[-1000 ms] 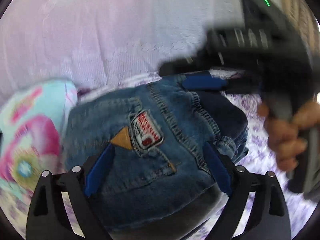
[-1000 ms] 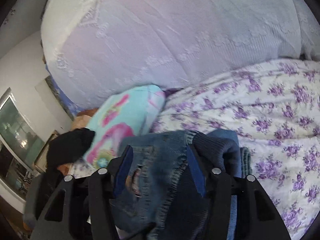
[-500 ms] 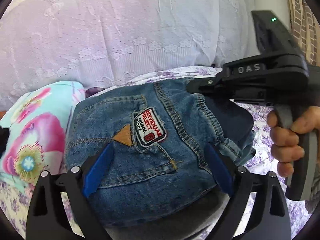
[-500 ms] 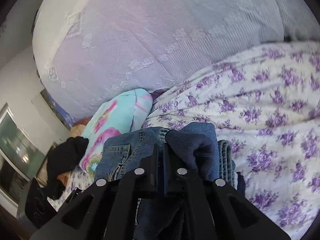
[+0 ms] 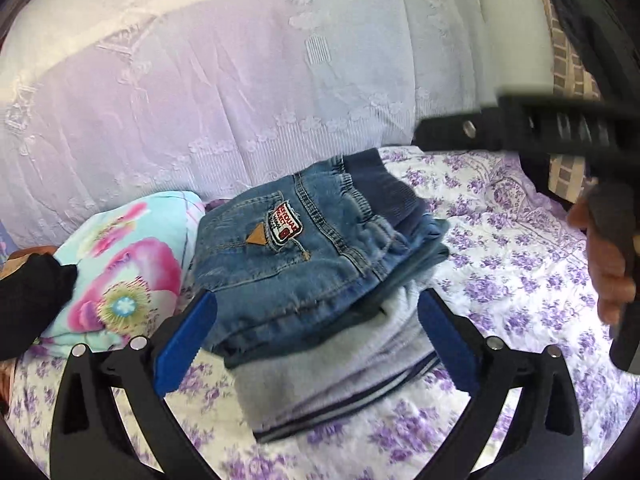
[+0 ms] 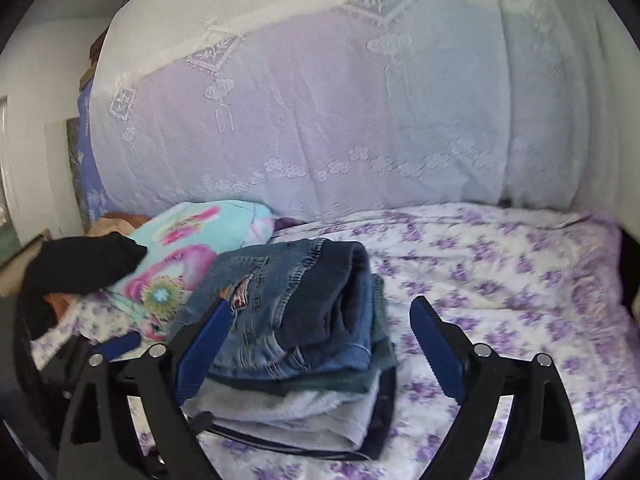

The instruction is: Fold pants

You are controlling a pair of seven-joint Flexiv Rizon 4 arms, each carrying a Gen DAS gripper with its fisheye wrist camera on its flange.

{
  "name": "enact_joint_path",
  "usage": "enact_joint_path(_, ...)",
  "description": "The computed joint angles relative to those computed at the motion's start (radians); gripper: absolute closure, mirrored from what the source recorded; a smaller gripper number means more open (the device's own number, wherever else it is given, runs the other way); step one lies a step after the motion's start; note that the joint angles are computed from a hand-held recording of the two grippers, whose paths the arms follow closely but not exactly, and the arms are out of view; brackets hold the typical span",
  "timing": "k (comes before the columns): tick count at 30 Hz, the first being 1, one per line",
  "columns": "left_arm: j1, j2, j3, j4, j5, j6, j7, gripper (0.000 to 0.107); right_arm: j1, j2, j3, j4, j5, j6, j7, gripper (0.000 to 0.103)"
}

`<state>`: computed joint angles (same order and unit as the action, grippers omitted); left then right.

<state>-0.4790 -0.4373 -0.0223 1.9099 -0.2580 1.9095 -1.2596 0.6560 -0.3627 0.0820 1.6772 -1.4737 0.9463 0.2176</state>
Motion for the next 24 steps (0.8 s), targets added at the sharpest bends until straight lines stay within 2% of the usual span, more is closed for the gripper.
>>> enact_joint_path(3,-0.088,0.035,0.076,0.067,-0.055,0.049,0.005,0.008,0.039,0.049,0.021,0.065,-0.044,-0.112,0.054,0.004)
enact_joint_path(5,-0.177,0.065,0.136,0.131,-0.144,0.089,0.033,0.008,0.057,0.085,0.051,0.112,-0.062,-0.184,0.099,0.004)
enact_joint_path(7,-0.241,0.088,0.165,0.176,-0.244,0.108,0.072,0.008,0.077,0.106,0.082,0.140,-0.046,-0.268,0.125,0.004)
enact_joint_path(9,-0.262,0.123,0.162,0.232,-0.299,0.132,0.079,0.008,0.101,0.124,0.113,0.168,-0.031,-0.344,0.158,0.004)
enact_joint_path(12,-0.398,0.151,0.199,0.303,-0.528,0.221,0.192,0.008,0.140,0.138,0.154,0.203,-0.013,-0.429,0.205,0.004)
enact_joint_path(15,-0.491,0.166,0.185,0.355,-0.719,0.339,0.311,0.008,0.192,0.137,0.187,0.232,-0.004,-0.528,0.268,0.004)
enact_joint_path(16,-0.504,0.176,0.171,0.377,-0.751,0.372,0.324,0.008,0.206,0.135,0.196,0.243,0.003,-0.547,0.294,0.004)
enact_joint_path(19,-0.510,0.225,0.125,0.460,-0.778,0.418,0.301,0.008,0.248,0.122,0.219,0.268,0.035,-0.588,0.367,0.004)
enact_joint_path(22,-0.510,0.264,0.074,0.534,-0.815,0.450,0.262,0.008,0.307,0.103,0.233,0.281,0.065,-0.681,0.435,0.004)
enact_joint_path(24,-0.500,0.282,0.044,0.569,-0.830,0.457,0.235,0.008,0.345,0.089,0.241,0.275,0.083,-0.740,0.438,0.004)
